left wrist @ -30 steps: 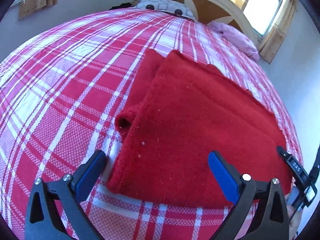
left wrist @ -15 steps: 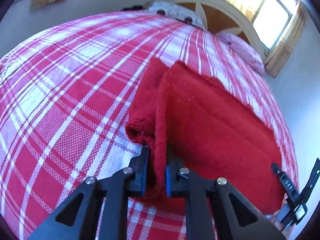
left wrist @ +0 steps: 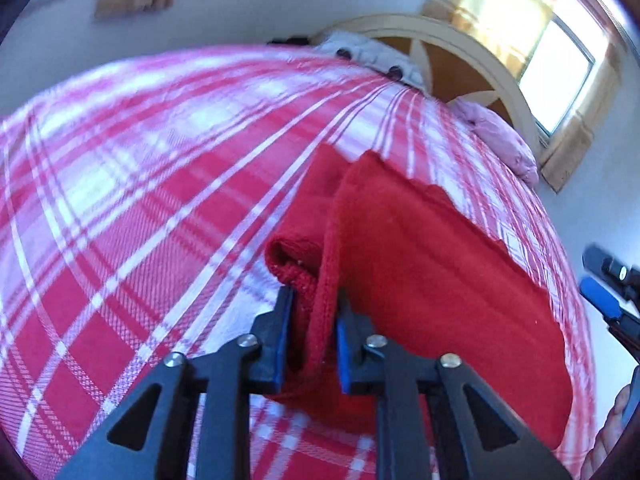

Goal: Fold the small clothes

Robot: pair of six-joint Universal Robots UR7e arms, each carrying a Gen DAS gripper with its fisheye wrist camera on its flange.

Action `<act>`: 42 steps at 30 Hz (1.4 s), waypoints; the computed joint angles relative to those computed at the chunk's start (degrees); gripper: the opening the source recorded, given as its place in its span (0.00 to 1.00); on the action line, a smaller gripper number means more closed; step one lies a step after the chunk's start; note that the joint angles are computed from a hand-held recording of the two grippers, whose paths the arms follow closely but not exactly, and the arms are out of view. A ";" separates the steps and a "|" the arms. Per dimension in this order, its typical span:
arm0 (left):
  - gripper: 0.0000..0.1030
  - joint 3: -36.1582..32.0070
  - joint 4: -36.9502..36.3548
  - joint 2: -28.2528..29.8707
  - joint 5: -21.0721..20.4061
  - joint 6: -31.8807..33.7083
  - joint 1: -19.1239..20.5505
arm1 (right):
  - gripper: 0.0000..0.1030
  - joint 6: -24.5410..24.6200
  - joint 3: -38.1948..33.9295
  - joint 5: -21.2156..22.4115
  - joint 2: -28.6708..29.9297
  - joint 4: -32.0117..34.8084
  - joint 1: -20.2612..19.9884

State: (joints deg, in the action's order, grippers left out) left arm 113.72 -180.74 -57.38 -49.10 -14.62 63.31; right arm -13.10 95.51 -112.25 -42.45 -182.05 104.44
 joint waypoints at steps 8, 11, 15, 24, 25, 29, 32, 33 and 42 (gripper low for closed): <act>0.17 0.66 -4.12 -0.74 -11.12 -1.60 3.65 | 0.63 3.50 -14.99 -0.47 10.50 16.62 1.56; 0.13 0.94 -5.38 -0.65 -13.00 -0.87 4.03 | 0.63 4.19 -20.43 -0.73 13.72 22.95 1.65; 0.13 2.54 -11.29 -0.48 -12.81 2.29 3.25 | 0.67 4.39 -27.79 -2.62 17.99 30.15 2.27; 0.13 3.50 -15.76 -0.07 -12.04 4.66 2.53 | 0.88 3.48 -50.52 -13.97 31.43 51.28 4.72; 0.13 4.19 -16.06 -0.47 -12.47 4.32 2.67 | 0.90 2.77 -52.13 -15.61 32.56 52.58 4.93; 0.13 4.19 -17.53 -0.02 -12.72 5.67 2.38 | 0.97 -3.73 -56.32 -24.28 37.15 53.37 6.14; 0.13 4.98 -18.45 -0.10 -12.03 6.15 1.65 | 0.96 -3.00 -56.57 -24.16 36.98 54.41 5.98; 0.13 5.06 -18.34 -0.23 -12.29 5.97 1.70 | 0.91 -3.24 -56.05 -23.47 36.38 54.73 5.80; 0.13 4.52 -17.02 -0.05 -12.65 6.26 1.63 | 0.27 2.13 -45.04 -15.09 26.70 47.15 3.04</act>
